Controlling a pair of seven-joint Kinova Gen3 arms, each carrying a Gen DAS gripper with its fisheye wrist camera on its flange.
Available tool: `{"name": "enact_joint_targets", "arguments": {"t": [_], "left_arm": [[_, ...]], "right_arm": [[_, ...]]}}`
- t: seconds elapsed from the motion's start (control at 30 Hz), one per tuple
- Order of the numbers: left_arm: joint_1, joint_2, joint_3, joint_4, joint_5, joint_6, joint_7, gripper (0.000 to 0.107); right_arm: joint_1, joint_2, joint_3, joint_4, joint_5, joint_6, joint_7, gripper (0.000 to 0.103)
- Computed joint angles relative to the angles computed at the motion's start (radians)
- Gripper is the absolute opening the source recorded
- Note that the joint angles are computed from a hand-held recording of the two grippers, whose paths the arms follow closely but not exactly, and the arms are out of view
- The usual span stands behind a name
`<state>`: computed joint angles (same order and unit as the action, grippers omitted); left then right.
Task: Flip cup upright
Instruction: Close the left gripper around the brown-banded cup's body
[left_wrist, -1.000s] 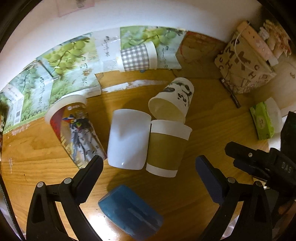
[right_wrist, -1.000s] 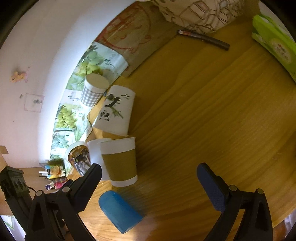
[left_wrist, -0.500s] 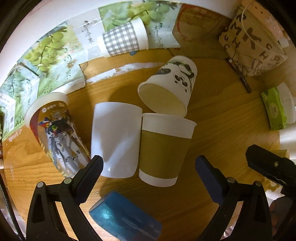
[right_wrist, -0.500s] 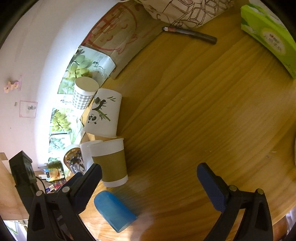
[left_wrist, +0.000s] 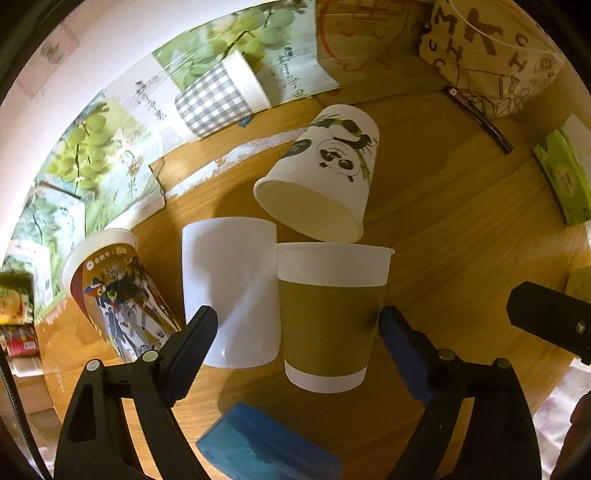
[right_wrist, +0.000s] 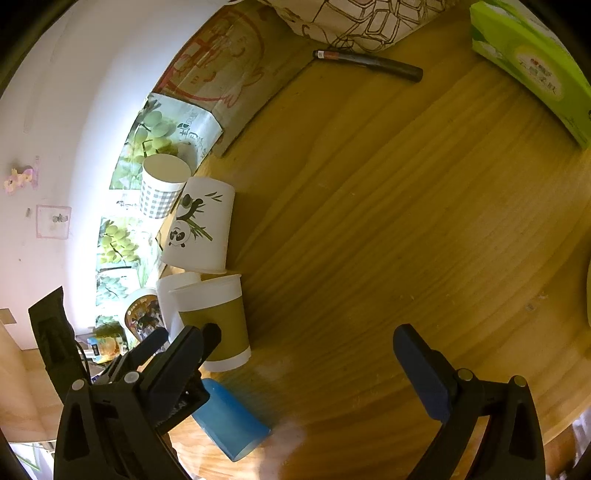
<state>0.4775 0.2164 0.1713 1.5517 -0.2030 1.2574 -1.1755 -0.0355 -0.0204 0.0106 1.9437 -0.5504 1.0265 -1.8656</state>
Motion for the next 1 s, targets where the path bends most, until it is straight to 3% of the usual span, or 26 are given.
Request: {"name": "enact_joint_targets", "arguments": {"t": [0.23, 0.33, 0.8, 1.0], "left_arm": [[0.029, 0.008, 0.010, -0.010, -0.025, -0.010, 0.001, 0.077], [0.021, 0.019, 0.013, -0.020, 0.006, -0.006, -0.028, 0.062], [0.038, 0.043, -0.001, -0.022, -0.016, -0.031, -0.021, 0.064], [0.009, 0.020, -0.003, -0.002, 0.027, -0.047, -0.036, 0.063]], "right_arm": [[-0.006, 0.000, -0.005, -0.006, 0.008, -0.002, 0.001, 0.103], [-0.007, -0.003, -0.004, -0.005, 0.009, -0.001, 0.001, 0.103], [0.000, -0.020, 0.008, 0.011, 0.007, 0.004, 0.001, 0.103], [0.001, -0.015, 0.008, 0.011, -0.002, 0.004, 0.020, 0.103]]}}
